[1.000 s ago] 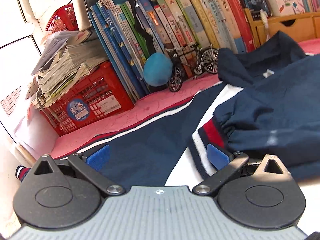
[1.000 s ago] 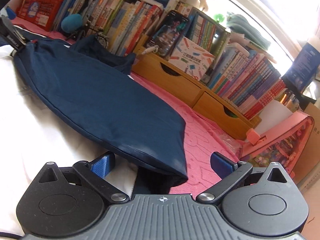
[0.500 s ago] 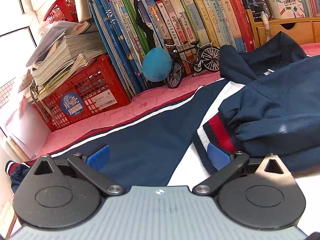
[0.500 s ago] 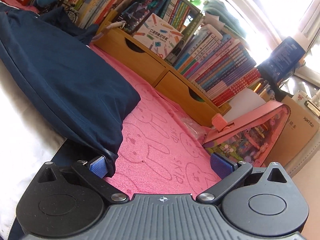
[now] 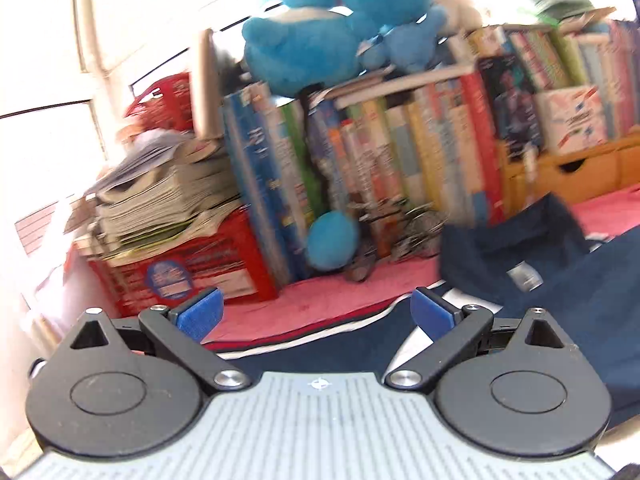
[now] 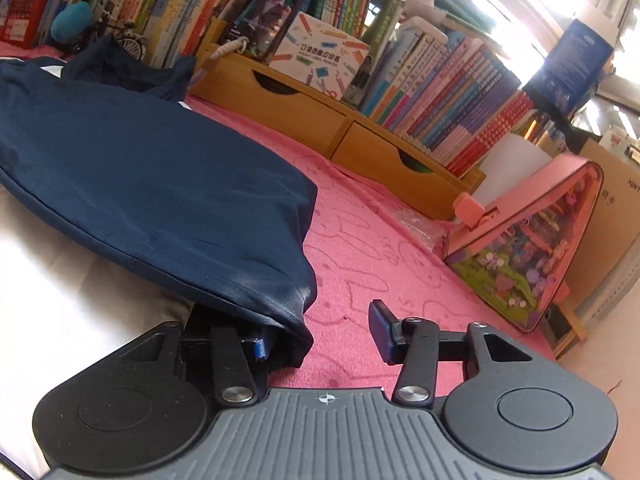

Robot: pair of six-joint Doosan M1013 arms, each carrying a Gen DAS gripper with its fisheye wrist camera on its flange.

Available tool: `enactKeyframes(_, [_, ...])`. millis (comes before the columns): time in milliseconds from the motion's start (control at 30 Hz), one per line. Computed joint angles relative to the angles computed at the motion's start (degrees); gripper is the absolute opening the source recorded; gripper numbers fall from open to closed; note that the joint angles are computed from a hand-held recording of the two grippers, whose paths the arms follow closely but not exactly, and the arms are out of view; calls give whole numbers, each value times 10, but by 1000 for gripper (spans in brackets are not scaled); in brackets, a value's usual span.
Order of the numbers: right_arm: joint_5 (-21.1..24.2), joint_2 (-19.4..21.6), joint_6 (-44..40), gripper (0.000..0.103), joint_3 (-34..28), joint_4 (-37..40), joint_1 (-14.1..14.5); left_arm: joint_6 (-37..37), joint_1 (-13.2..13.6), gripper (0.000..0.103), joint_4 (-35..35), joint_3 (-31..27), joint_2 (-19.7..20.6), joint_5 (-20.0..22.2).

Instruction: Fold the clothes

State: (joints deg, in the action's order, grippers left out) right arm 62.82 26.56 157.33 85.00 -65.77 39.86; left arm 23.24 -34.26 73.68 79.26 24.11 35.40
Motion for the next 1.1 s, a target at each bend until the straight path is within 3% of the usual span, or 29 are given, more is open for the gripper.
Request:
enactKeyframes(67, [-9,-2,14,25,5,7,1,126,-5,101,-121,-31,7,-70])
enactKeyframes(133, [-16,-2,15,21,5,10,2,233,-22,101,-196,-64,32,-90])
enactKeyframes(233, [-20,-2,17,21,4,14,2,426,-46,101,-342,-127,76,-100])
enactKeyframes(333, [-27,-8,37,21,9,21,-1,531,-67,100,-410,-189,126,-68])
enactKeyframes(433, [-32,-20,85,20,21,28,-5,524,-81,99,-376,-250,176,-5])
enactKeyframes(500, [-41,-34,129,12,36,35,-6,523,-81,101,-380,-273,193,18])
enactKeyframes(600, [-31,-46,157,5,49,53,-3,451,-75,103,-347,-256,192,-15])
enactKeyframes(767, [-60,-67,200,7,75,65,-9,507,-63,102,-433,-258,180,7])
enactKeyframes(867, [-70,-75,230,11,90,23,-3,463,-57,101,-396,-168,125,-59])
enactKeyframes(933, [-43,-68,201,20,86,-26,11,376,-55,102,-301,-112,92,-82])
enactKeyframes(1000, [-11,-51,130,42,74,-90,26,253,-53,102,-162,-59,63,-78])
enactKeyframes(1100, [-38,-36,45,52,63,-171,38,130,-42,103,-36,-11,41,-6])
